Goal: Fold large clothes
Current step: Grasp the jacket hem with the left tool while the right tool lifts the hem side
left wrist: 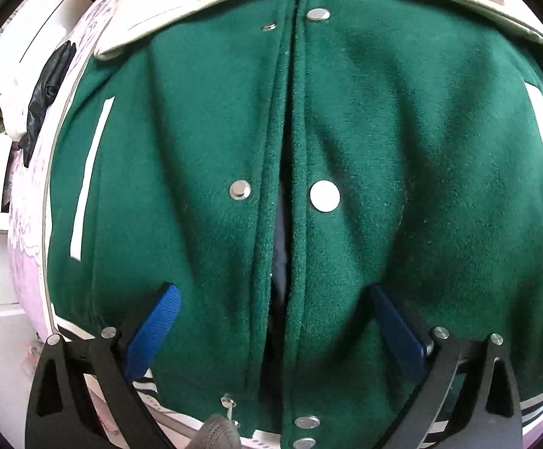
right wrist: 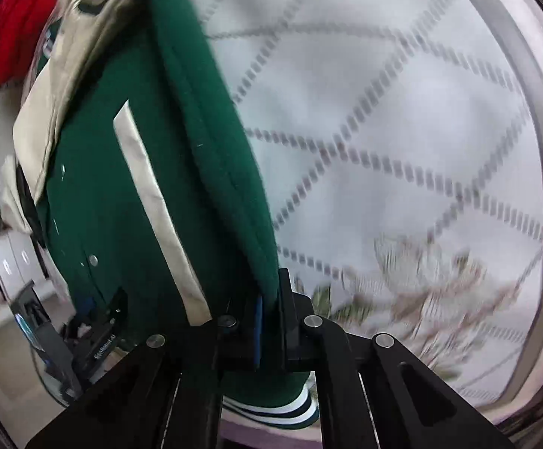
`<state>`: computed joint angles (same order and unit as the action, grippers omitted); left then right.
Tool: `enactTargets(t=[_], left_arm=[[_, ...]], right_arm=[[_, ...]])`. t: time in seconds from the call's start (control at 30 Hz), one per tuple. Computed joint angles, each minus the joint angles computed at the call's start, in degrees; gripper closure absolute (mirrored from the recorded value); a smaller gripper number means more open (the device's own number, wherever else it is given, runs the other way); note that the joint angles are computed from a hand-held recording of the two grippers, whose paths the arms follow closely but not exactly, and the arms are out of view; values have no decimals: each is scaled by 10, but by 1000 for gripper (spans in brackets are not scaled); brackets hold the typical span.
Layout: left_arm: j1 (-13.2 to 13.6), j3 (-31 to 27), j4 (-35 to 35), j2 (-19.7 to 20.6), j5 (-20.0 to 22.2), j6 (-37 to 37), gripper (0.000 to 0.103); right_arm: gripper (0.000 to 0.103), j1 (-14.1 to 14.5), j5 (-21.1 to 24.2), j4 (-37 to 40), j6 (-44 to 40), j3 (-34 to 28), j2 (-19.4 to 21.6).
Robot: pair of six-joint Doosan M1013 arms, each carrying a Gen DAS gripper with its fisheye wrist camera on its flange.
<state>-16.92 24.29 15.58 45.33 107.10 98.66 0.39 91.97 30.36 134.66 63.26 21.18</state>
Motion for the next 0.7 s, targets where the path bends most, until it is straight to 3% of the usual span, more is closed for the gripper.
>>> enactTargets(t=[0.2, 0.37, 0.5, 0.53, 0.6, 0.7], left_arm=[[16, 69, 31, -41, -23, 43, 0], [15, 133, 90, -84, -63, 64, 0], [-15, 192, 146, -134, -146, 65, 0], [-25, 210, 163, -149, -170, 65, 0], [-45, 249, 186, -178, -215, 70, 0], [-65, 325, 209, -226, -299, 95, 0]], right_arm=[[98, 18, -20, 65, 52, 66, -36], [96, 32, 36, 120, 20, 75, -34], [71, 34, 78, 82, 9, 43, -25], [58, 29, 94, 67, 2, 36, -26], [41, 27, 124, 30, -15, 12, -22], [39, 28, 174, -46, -42, -29, -17]])
